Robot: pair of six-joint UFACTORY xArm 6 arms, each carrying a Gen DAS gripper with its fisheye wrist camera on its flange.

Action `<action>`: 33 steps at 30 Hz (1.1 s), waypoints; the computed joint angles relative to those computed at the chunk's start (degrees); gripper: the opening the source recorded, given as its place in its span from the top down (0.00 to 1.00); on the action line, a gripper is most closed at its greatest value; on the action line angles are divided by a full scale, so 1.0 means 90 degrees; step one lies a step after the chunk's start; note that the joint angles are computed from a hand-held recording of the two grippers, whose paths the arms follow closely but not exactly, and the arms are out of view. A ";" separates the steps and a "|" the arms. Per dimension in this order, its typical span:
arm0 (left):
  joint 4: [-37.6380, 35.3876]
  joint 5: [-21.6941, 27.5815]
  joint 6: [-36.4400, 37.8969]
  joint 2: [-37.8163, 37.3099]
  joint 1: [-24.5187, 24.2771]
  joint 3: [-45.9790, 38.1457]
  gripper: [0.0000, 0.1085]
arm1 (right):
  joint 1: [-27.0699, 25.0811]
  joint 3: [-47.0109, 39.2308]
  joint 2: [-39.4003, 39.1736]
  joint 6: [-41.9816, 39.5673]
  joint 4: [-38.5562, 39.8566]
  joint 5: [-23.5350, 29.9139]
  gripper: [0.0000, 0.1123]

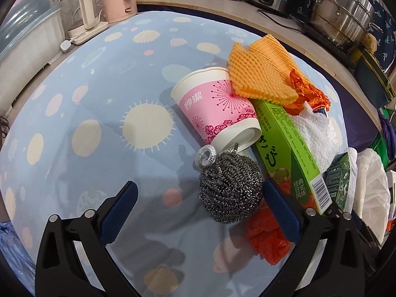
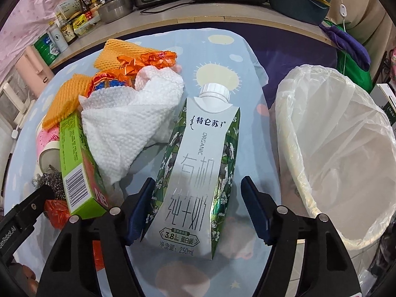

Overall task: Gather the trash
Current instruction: 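Grasp the steel scrubber with the left tool while the right tool grasps the milk carton, then lift the steel scrubber and milk carton and carry both over the bin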

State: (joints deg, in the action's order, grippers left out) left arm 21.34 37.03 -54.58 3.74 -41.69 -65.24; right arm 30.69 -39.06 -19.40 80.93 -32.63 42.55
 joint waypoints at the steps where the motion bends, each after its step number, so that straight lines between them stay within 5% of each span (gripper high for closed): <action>1: -0.0014 -0.0017 0.0000 0.0004 0.0001 0.0000 0.11 | -0.0009 0.0021 0.0001 -0.0014 0.0028 -0.0033 0.45; 4: -0.0096 -0.0141 0.0042 -0.0027 0.0021 0.0065 0.15 | -0.0019 0.0091 -0.0017 -0.0070 0.0110 -0.0123 0.52; 13: -0.1357 -0.0756 0.1319 -0.0282 -0.0030 0.0384 0.62 | 0.0082 0.0235 -0.0295 0.0023 0.0023 0.0009 0.55; 19: -0.1686 -0.0852 0.1503 -0.0481 -0.0008 0.0579 0.69 | 0.0189 0.0386 -0.0639 0.0129 -0.0111 0.0159 0.56; 33: -0.0641 -0.0484 0.0891 -0.1313 -0.0093 0.0947 0.75 | 0.0546 0.0600 -0.1724 0.0561 -0.0631 0.0812 0.56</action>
